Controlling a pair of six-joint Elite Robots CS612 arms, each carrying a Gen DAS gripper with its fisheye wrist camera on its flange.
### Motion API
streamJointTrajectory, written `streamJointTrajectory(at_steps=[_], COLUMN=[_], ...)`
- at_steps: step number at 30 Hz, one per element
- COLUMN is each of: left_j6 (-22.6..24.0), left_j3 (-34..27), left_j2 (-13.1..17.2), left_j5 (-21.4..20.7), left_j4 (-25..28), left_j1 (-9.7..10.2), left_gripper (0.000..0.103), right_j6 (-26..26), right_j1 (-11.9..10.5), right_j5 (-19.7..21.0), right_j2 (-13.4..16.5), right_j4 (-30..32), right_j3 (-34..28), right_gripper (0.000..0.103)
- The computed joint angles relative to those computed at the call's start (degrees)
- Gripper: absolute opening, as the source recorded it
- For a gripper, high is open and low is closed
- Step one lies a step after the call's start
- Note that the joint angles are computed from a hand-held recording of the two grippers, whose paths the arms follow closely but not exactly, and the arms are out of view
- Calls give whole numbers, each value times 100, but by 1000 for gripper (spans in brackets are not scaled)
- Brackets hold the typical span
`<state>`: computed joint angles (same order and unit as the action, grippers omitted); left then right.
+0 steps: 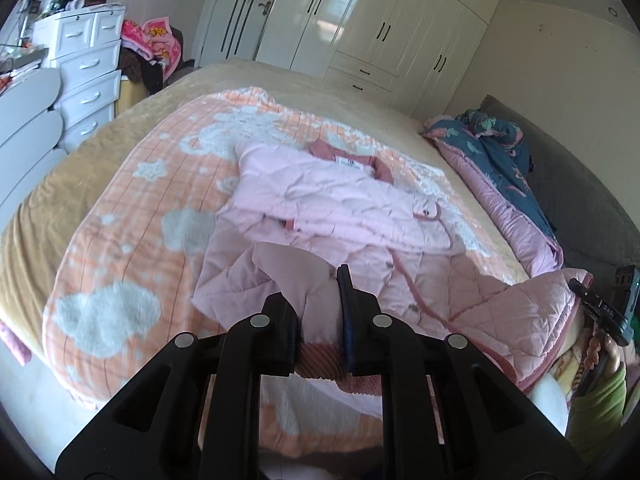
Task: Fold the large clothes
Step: 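Carry the hem toward the collar with both tools, folding the jacket in half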
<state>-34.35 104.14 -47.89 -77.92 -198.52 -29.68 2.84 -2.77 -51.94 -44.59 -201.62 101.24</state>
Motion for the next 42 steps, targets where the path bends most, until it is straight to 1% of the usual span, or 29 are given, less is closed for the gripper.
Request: streamJointTrajectory(at_steps=[11,24,27,36,42], left_j6=[214,206,185,266,314], left_j3=[-382,-771,-883,-1281,-1615], left_j2=[-9,-4,21,135,250], left_j5=[154,271,294,559,703], left_j4=[8,63,102,323,607], left_j1=[60,186,222,281,317], left_gripper=[9,9,9,9,9], right_j6=[315,749,843,1078,1113], right_j1=[57,107,110,154,191], right_j5=[-220,-405,-373,-648,-783], right_j2=[11,110,159,286,425], right_j4=[-118,-293,-320,35,289], right_j3=[-348,-863,-1015,-1554,-1939], right_gripper=[12,12,12,12,12])
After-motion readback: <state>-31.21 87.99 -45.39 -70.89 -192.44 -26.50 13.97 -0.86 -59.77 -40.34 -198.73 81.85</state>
